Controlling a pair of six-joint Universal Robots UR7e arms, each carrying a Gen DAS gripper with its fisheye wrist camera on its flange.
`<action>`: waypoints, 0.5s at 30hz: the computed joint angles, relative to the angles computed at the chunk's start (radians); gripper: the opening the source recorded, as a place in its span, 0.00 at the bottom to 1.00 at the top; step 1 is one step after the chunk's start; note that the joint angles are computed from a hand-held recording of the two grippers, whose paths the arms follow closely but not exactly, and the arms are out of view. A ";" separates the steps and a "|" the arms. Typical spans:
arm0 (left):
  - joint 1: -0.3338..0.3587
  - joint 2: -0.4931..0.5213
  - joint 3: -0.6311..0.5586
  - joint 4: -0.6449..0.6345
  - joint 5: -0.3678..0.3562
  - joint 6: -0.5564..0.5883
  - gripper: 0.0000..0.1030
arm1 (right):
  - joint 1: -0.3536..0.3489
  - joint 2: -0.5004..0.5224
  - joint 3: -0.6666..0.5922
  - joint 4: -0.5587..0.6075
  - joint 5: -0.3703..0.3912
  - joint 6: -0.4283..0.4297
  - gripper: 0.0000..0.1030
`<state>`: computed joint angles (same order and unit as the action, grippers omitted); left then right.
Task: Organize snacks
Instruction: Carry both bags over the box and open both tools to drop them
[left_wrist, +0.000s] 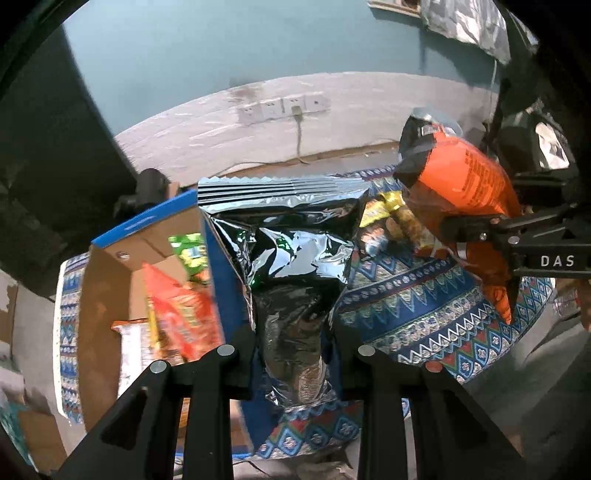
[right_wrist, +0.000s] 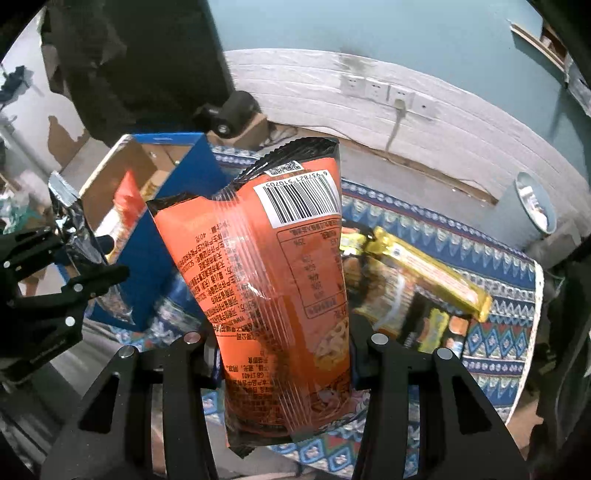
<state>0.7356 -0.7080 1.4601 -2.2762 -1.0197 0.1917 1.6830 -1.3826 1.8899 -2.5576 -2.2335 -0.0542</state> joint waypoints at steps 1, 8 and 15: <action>0.002 -0.009 0.003 -0.006 0.006 0.003 0.28 | 0.006 0.012 -0.012 0.005 0.010 0.003 0.45; 0.022 -0.048 0.006 -0.032 0.042 0.016 0.28 | 0.050 0.093 -0.085 0.023 0.029 0.007 0.45; 0.051 -0.070 -0.001 -0.048 0.079 0.022 0.28 | 0.087 0.179 -0.164 0.053 0.060 0.001 0.45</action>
<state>0.7869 -0.7782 1.4595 -2.3237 -0.9402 0.2137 1.7700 -1.2037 1.7256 -2.5049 -2.1731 -0.0530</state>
